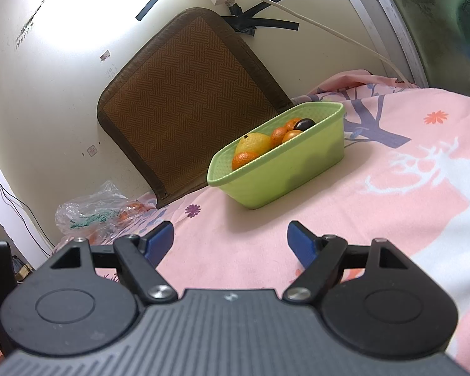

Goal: Organize fruits

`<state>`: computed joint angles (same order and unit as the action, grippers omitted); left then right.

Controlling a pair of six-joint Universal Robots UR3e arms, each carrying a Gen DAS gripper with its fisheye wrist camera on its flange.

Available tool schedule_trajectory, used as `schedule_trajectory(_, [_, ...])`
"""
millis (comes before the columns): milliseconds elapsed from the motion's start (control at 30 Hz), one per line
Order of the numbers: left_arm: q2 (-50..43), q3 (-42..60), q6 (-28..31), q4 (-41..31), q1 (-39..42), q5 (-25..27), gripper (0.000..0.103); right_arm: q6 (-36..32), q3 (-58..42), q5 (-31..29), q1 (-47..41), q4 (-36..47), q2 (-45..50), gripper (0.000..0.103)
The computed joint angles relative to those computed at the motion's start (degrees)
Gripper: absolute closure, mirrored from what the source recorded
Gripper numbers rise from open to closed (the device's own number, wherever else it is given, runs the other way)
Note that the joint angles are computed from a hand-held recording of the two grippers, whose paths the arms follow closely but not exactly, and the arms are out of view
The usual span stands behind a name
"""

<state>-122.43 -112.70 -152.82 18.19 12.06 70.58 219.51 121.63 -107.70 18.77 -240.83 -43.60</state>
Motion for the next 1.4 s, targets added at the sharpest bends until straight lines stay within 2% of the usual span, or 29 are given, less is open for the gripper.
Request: schedule_trajectory(1400, [0.0,-0.7,0.3,1.3,0.4,-0.6,0.0,0.6,-0.1,-0.8,0.4,1.5,-0.5,0.022])
